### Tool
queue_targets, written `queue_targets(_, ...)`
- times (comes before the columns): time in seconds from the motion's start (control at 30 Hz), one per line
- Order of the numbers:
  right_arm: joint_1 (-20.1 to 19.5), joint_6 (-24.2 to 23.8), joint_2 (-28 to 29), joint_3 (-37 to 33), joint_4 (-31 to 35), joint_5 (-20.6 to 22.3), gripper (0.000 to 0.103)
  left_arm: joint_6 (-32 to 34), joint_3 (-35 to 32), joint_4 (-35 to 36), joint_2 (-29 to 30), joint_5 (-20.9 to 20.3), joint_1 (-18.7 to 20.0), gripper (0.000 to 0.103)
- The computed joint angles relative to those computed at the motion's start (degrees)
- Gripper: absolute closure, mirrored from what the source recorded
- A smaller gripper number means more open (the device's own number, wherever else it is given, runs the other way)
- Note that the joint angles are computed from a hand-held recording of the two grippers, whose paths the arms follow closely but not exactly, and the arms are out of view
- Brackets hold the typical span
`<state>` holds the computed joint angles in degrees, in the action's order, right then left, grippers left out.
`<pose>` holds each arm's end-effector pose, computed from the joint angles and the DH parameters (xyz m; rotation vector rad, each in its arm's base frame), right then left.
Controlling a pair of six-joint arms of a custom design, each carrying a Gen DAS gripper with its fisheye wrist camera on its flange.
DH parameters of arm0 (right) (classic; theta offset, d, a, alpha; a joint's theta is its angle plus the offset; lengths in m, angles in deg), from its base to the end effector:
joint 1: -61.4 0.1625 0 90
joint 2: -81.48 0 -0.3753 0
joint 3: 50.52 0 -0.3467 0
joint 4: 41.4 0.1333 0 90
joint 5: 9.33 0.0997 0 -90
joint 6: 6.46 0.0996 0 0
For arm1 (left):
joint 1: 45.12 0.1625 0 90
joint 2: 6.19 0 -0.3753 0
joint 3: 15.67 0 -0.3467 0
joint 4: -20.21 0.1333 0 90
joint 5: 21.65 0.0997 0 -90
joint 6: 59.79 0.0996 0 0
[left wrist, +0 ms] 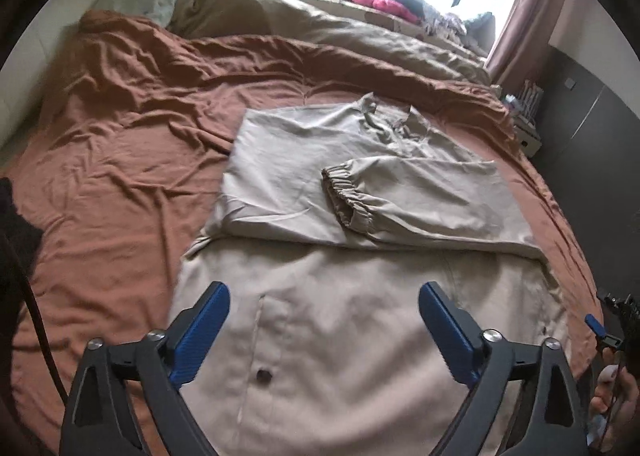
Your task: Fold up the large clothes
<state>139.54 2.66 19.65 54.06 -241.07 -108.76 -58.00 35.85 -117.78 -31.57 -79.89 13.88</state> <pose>-0.0009 -0.5733 0.3112 -0.5855 -2.4182 1.6365 -0.2396 -0.7594 0.1291 0.6016 2.5543 -0.6774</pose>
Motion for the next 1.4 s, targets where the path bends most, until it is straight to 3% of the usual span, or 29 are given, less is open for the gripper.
queue_targets(0.03,0.09,-0.80,-1.05,1.50,-0.55,-0.06,0.024,-0.18,3.67,-1.76,-2.42,-0.01,-0.33,0.003)
queue_targets(0.13,-0.67,-1.39,-5.41,6.05,0.43,1.54,0.024,-1.21,12.57,-5.41,-8.50,-0.02,-1.18,0.002)
queue_targets(0.3,-0.78,-7.43,-12.83,13.85,0.76,0.82,0.022,-2.77,24.04,-9.68,-16.66,-0.34,-2.12,0.002)
queue_targets(0.63,-5.41,-11.20,-22.53,24.10,0.41,1.04,0.001,-3.59,40.08,-16.45,-27.66,-0.29,-2.05,0.002)
queue_targets(0.83,-9.60,-15.26,-25.52,28.90,-1.60,6.77,0.001,-5.22,48.00,-19.30,-32.42,1.07,-0.82,0.002)
queue_targets(1.0,-15.04,-19.32,-25.50,30.41,-2.56,12.35,0.001,-4.94,50.29,-21.76,-33.25,0.57,1.58,0.004)
queue_targets(1.07,-17.67,-19.59,-24.32,30.39,-3.38,15.04,0.001,-5.16,50.16,-21.66,-32.55,0.97,2.64,0.012)
queue_targets(1.17,-18.38,-20.67,-21.11,28.50,-3.66,13.97,0.009,-4.81,48.94,-21.40,-30.69,0.30,4.62,0.024)
queue_targets(1.27,-19.28,-20.97,-18.26,26.12,-1.95,14.66,0.025,-5.05,46.66,-20.00,-28.38,-1.03,6.81,0.038)
queue_targets(1.4,-21.05,-20.62,-14.98,22.81,0.08,18.34,0.032,-3.67,43.41,-19.11,-25.17,-2.42,8.40,0.042)
